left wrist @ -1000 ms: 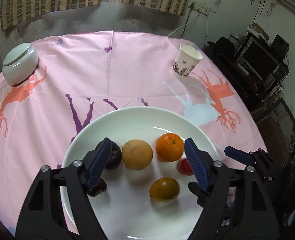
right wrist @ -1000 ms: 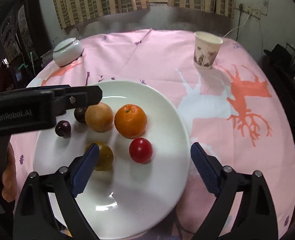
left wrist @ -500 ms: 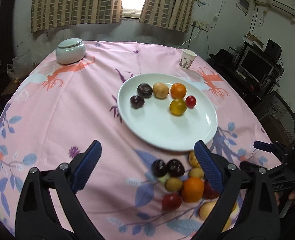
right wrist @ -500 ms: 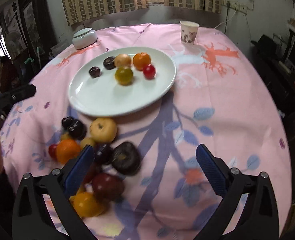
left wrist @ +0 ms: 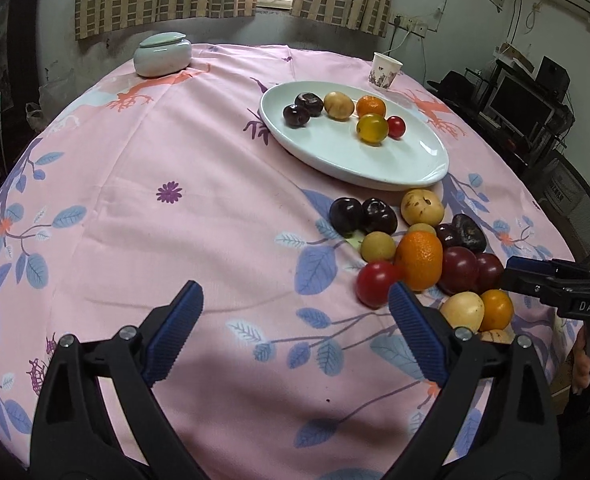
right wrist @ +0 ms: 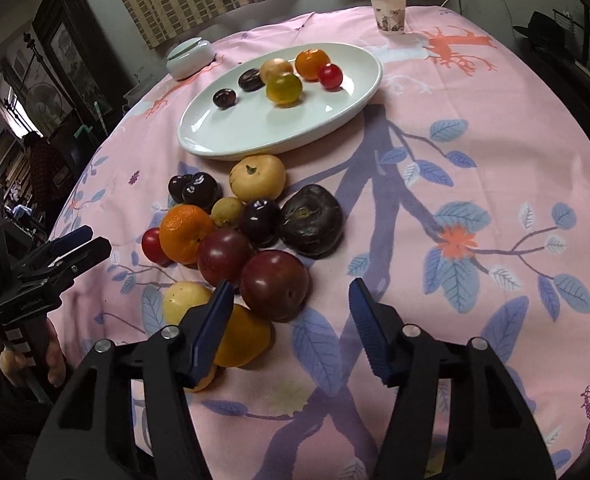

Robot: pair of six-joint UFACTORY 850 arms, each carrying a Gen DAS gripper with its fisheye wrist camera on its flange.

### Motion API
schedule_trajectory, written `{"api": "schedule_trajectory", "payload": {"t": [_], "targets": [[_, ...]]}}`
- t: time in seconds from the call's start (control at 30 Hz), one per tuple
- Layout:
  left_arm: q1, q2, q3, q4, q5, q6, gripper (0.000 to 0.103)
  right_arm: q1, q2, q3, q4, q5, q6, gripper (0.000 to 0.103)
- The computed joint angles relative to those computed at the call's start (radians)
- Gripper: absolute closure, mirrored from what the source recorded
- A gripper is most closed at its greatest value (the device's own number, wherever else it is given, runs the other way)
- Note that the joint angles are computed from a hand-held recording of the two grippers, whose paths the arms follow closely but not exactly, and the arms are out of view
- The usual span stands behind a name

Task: Organize fruits
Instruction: 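Grasp a red apple with the right tool while the left grasps a tomato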

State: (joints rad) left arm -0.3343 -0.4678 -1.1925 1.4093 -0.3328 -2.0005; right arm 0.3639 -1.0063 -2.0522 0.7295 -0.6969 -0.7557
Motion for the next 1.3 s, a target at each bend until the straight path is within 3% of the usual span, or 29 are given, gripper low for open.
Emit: {"api": "schedule_trajectory", "payload": {"t": [0.1,0.23,0.3,0.47,0.77,0.87,0.93,1.03,1.3], "targets": [[-0.007,-0.008,-0.009,-0.049,-0.001,0.058,0.008,0.006,-0.023,-0.035,-0.026,-0.011,0.021,0.047],[-0.016,-0.031,-0.04,-0.129,-0.003,0.164,0.008,0.001,-0.137,-0.211,-0.033,-0.149,0.113,0.051],[-0.022,-0.053,-0.07,-0.209,-0.027,0.257,0.008,0.005,-0.133,-0.211,-0.04,-0.15,0.101,0.063],[-0.021,-0.094,-0.12,-0.358,-0.038,0.423,0.008,0.032,0.029,0.032,-0.147,0.083,0.06,0.063],[-0.009,-0.151,-0.189,-0.468,-0.037,0.529,0.01,-0.009,0.035,0.067,-0.149,0.091,0.112,0.063],[-0.009,-0.16,-0.198,-0.458,-0.021,0.522,0.028,-0.013,0.039,0.075,-0.108,0.091,0.08,0.063],[-0.006,-0.157,-0.193,-0.438,0.02,0.494,0.049,-0.011,0.036,0.071,-0.103,0.088,0.079,0.063],[-0.005,-0.153,-0.187,-0.427,0.066,0.481,0.069,-0.007,0.032,0.066,-0.124,0.092,0.093,0.063],[-0.008,-0.157,-0.19,-0.41,0.078,0.474,0.072,0.011,0.045,0.084,-0.209,0.132,0.133,0.063]]}}
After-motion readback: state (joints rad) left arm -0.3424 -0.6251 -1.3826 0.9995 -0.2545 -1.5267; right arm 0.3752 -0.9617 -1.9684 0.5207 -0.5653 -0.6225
